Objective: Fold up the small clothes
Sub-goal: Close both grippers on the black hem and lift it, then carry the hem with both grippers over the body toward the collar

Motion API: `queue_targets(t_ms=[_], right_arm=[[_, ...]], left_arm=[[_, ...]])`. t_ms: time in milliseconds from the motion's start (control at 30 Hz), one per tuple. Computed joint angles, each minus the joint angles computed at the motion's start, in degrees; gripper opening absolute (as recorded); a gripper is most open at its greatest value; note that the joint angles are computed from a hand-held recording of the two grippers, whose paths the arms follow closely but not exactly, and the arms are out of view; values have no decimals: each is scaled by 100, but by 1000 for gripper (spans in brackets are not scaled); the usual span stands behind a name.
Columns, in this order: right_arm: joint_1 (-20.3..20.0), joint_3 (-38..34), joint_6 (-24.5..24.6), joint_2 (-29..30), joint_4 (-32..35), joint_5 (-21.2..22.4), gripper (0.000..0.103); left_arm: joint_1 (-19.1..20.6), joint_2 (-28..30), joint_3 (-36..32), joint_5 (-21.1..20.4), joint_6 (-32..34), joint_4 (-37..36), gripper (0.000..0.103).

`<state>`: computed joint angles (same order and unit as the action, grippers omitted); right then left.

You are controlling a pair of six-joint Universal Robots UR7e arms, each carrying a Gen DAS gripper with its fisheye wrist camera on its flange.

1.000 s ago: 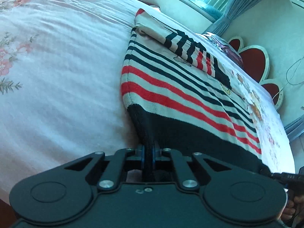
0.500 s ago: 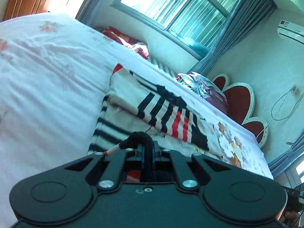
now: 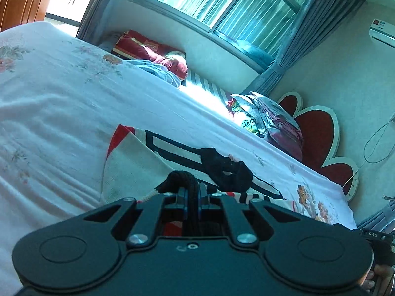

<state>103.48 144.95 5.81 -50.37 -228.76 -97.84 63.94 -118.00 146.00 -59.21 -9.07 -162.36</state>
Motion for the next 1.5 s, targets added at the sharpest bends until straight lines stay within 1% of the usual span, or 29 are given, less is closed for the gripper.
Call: queue_targets(t_ms=[133, 233, 400, 433, 500, 533, 567, 600, 633, 667, 733, 800, 833, 867, 900, 933, 967, 1000, 1033, 1067, 1100, 1133, 1200, 1267, 1300, 1333, 1400, 1433, 1500], right_arm=[[-421, -500, 175, 216, 494, 182, 5], [-603, -812, 219, 354, 832, 232, 5], [-838, -1321, 283, 560, 1334, 344, 5], [-893, -1409, 285, 598, 1423, 429, 5], [-911, -1559, 223, 683, 1449, 419, 6], [-872, -1632, 168, 715, 1435, 306, 14], [-797, -1703, 133, 736, 1414, 116, 27], [-752, -1708, 25, 774, 1221, 31, 57], [-705, -1694, -137, 828, 921, -27, 65], [-677, -1674, -265, 821, 792, -26, 65], [-636, -1672, -471, 773, 839, -66, 65], [-538, -1730, -850, 765, 1148, -168, 65], [-464, -1836, -1009, 813, 1358, -301, 65], [-371, -1947, -1233, 902, 1524, -519, 64], [-283, -2058, -1477, 997, 1689, -751, 60], [-202, -2166, -1661, 1075, 1868, -971, 55], [-76, -2298, -1949, 1243, 1995, -1326, 51], [28, -2402, -2216, 1371, 2055, -1607, 43], [129, -2484, -2551, 1530, 1964, -1873, 34], [189, -2532, -2897, 1680, 1776, -2021, 27], [212, -2536, -3090, 1737, 1676, -2051, 10], [231, -2541, -3176, 1764, 1610, -2072, 3], [268, -2517, -3382, 1857, 1157, -2086, 3], [238, -2528, -3481, 1900, 688, -1941, 3], [252, -2557, -3528, 1951, 512, -1958, 3], [276, -2639, -3567, 2005, 442, -2027, 3], [271, -2823, -3558, 2149, 412, -2271, 3], [253, -2913, -3418, 2175, 587, -2385, 3], [153, -3032, -3154, 2241, 947, -2621, 3]], left_arm=[[782, 1182, -542, -472, 295, -515, 6], [1132, 1669, -886, -660, 445, -540, 6], [1494, 2267, -1341, -997, 752, -490, 6], [1558, 2352, -1393, -1123, 851, -546, 9], [1693, 2432, -1381, -1505, 983, -919, 20], [1776, 2462, -1379, -1736, 1017, -1122, 36], [1792, 2475, -1358, -1799, 1054, -1313, 56], [1700, 2476, -1242, -1621, 1156, -1687, 65], [1635, 2465, -1175, -1506, 1307, -1909, 67], [1624, 2475, -1200, -1494, 1428, -1892, 67], [1641, 2485, -1323, -1498, 1647, -1565, 65], [1508, 2573, -1452, -1085, 1966, -1147, 63], [1461, 2635, -1527, -936, 2112, -905, 56], [1409, 2711, -1605, -766, 2215, -640, 41], [1348, 2805, -1664, -548, 2299, -420, 39], [1284, 2902, -1654, -331, 2454, -435, 37], [1222, 2970, -1618, -182, 2614, -536, 37], [1154, 3032, -1593, -11, 2720, -599, 35], [1102, 3070, -1548, 150, 2785, -692, 29], [1066, 3095, -1508, 237, 2851, -826, 7], [1072, 3092, -1456, 264, 2902, -1009, 4], [1068, 3058, -1385, 236, 2874, -1237, 4], [1040, 3024, -1211, 198, 3055, -1895, 4], [974, 3028, -1149, 189, 3110, -2283, 4], [925, 3054, -1132, 270, 3156, -2420, 4], [851, 3153, -1136, 489, 3199, -2611, 4], [845, 3318, -1248, 777, 3061, -2633, 4], [853, 3448, -1324, 994, 2992, -2604, 4], [968, 3644, -1379, 1113, 2934, -2526, 4]])
